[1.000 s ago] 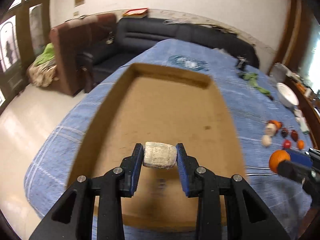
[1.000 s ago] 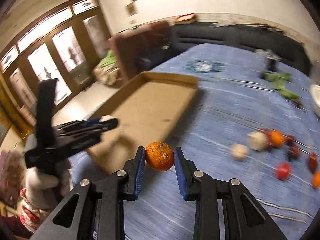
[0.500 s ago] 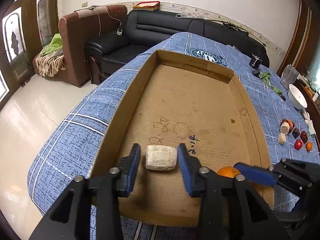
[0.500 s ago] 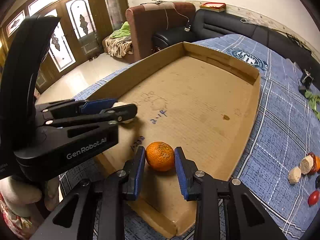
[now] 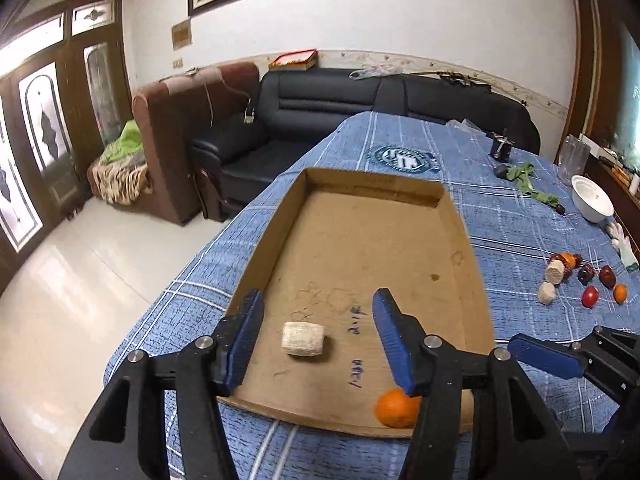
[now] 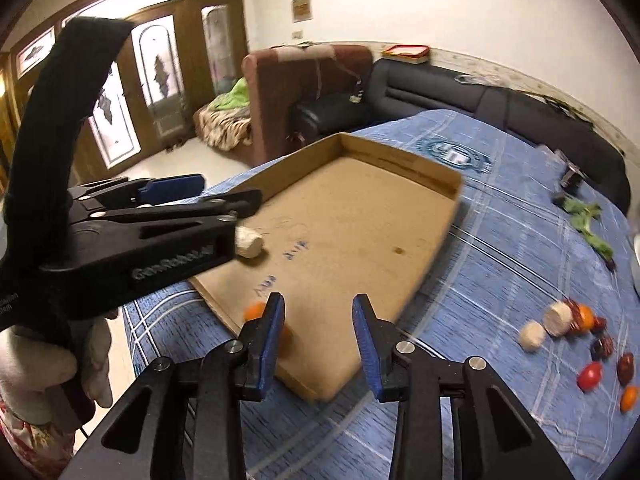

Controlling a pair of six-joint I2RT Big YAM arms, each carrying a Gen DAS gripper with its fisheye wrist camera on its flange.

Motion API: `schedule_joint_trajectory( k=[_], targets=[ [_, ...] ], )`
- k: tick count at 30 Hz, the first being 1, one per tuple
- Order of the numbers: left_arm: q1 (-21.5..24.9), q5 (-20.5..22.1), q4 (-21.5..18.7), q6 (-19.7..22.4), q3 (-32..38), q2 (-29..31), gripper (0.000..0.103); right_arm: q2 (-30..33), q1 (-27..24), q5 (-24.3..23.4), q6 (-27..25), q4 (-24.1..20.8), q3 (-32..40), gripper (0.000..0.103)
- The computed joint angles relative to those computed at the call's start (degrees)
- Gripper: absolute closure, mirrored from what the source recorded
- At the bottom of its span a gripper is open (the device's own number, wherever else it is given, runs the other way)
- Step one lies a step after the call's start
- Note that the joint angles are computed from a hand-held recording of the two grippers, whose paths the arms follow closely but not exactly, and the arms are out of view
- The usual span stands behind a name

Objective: Organize fruits
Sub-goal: 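Carry both items to the cardboard tray and open both grippers to release, then grasp the round rice cake with the left gripper while the right grasps another mandarin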

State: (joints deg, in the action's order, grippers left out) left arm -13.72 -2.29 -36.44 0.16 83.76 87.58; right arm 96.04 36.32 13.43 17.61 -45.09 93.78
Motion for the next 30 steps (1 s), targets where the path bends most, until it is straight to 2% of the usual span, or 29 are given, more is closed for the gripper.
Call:
schedule_joint_trajectory(
  k=[4, 12, 17, 26, 30],
  targets=[
    [-2.19, -2.81, 1.32, 1.48, -1.12, -1.68, 0.045, -3.03, -0.86, 0.48, 2.5, 0.68, -3.46, 0.063],
    [-5.26, -3.72, 0.75, 3.63, -1.84, -3.08, 0.042, -8.75, -3.47, -0.28, 8.6, 2.59, -10.37, 0.063],
    [-6.73, -4.12, 0.34, 3.97, -1.97, -3.13, 0.042, -10.46, -3.92, -0.07, 9.77, 3.3, -12.58, 0.062],
    [-8.05, -3.13, -1.08, 4.51, -1.14, -2.02, 0.042, -12.11, -4.86, -0.62, 11.09, 4.24, -15.24, 0.062],
    [-7.78, -0.44, -3.05, 3.09, 0.31, -0.67, 0.042, -12.47, -5.46, -0.92, 10.91, 3.58, -15.68, 0.062]
  ],
)
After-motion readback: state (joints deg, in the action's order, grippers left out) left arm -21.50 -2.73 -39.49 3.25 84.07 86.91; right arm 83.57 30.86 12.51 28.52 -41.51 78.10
